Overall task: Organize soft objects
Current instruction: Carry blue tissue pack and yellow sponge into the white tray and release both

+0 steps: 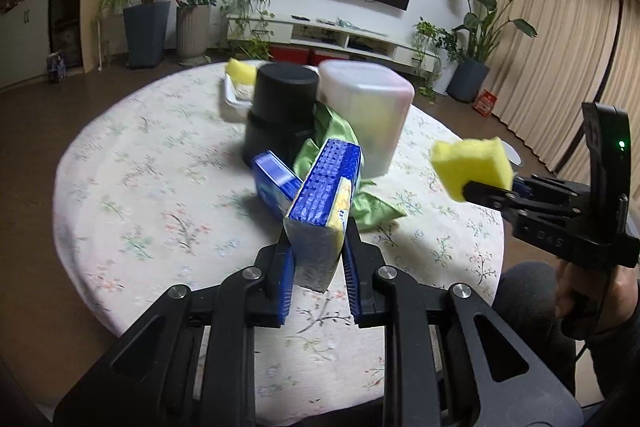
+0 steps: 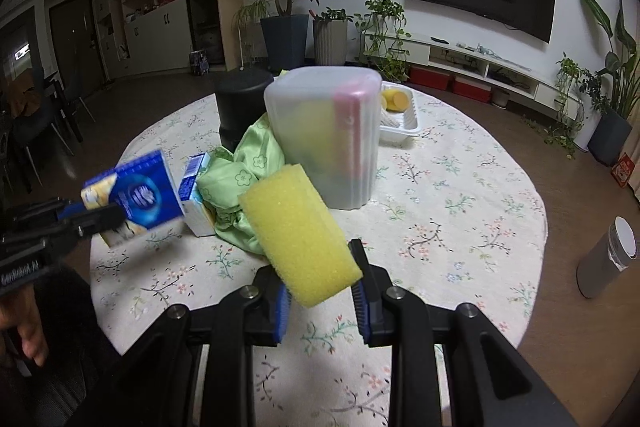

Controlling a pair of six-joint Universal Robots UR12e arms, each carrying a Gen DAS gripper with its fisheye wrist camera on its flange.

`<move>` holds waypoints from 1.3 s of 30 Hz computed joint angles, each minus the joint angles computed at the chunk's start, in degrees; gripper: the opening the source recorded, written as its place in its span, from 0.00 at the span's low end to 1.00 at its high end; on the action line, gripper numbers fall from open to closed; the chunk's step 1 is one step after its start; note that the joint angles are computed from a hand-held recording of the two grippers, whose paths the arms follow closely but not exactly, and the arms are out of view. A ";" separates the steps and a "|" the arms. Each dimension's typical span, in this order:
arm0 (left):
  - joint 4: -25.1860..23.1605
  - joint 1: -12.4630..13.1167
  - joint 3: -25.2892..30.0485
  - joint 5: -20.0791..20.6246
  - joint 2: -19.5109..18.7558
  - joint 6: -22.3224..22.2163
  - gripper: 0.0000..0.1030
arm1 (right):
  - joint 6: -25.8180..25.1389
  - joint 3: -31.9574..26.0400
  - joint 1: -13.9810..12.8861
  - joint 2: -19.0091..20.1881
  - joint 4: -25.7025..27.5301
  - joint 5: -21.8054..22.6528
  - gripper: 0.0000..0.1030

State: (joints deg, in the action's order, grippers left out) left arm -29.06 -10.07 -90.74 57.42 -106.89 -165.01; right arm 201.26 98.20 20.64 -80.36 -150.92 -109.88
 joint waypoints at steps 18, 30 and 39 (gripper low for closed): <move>0.14 0.90 8.70 2.65 -2.77 0.41 0.19 | -2.43 -1.50 -2.34 -3.13 2.15 -3.24 0.27; -11.40 -1.44 34.05 7.64 -16.21 7.80 0.20 | -13.17 -13.30 -10.14 2.67 6.10 0.24 0.27; -33.16 -4.92 64.12 10.68 -34.10 16.26 0.20 | -20.75 -27.70 -14.81 13.55 17.00 9.46 0.27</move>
State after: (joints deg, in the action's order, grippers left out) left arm -62.21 -14.99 -26.62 68.10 -140.99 -148.75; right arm 180.51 70.49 5.83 -66.82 -133.93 -100.43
